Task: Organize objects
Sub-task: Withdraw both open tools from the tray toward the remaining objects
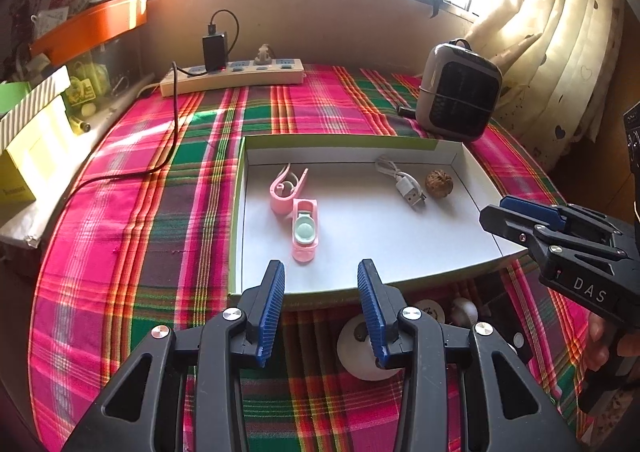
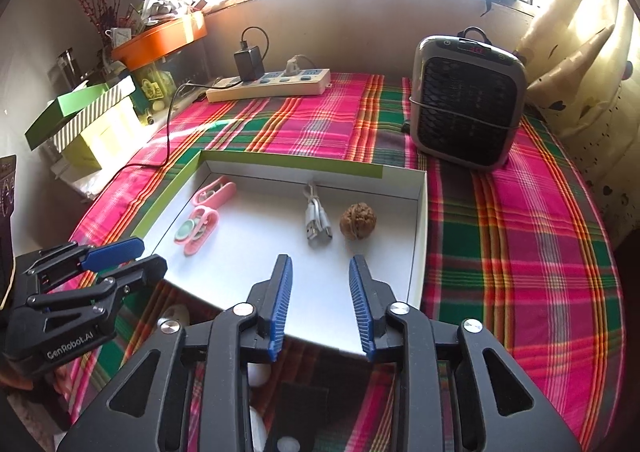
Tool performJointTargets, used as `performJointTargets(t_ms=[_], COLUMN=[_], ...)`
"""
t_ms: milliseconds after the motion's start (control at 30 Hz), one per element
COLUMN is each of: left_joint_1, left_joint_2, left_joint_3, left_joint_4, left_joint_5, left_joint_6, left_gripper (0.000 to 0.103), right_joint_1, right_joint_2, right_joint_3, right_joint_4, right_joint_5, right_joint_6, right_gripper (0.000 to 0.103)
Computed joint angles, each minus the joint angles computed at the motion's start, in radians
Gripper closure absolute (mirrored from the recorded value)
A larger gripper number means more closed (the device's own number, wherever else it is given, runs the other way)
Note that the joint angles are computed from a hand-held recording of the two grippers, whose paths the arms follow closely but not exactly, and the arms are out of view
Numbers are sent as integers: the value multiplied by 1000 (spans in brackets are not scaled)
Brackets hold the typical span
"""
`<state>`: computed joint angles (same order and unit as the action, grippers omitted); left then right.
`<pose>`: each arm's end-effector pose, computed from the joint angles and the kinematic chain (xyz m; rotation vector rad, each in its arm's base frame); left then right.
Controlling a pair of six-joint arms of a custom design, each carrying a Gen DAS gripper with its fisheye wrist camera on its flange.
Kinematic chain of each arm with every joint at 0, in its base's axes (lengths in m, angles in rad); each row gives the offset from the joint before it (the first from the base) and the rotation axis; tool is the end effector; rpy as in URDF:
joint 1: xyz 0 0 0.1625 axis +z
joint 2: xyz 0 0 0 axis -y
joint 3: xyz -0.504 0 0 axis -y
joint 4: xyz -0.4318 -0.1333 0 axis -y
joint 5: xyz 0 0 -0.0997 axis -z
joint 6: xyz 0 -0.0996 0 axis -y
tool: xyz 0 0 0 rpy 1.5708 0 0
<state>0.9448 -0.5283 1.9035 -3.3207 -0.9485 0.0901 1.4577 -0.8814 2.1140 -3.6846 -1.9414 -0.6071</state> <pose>-0.2209 -0.6321 -0.0458 0.7497 2.4482 -0.6848 0.0290 -0.6060 0.1619 0.3740 -2.3350 0.8839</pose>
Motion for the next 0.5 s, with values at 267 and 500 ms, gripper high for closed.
performJointTargets(t_ms=[267, 500], left_joint_1=[0, 6], left_joint_2=[-23, -31], left_joint_3=[53, 86], left_joint_4=[-10, -19], left_joint_5=[-34, -72], left_joint_6=[-20, -33], left_gripper=[63, 60], right_joint_1=[-13, -33], right_joint_2=[-18, -34], right_joint_3=[60, 115], right_joint_4=[-60, -98], right_joint_5=[1, 13], right_joint_6=[0, 12], right_gripper=[69, 68])
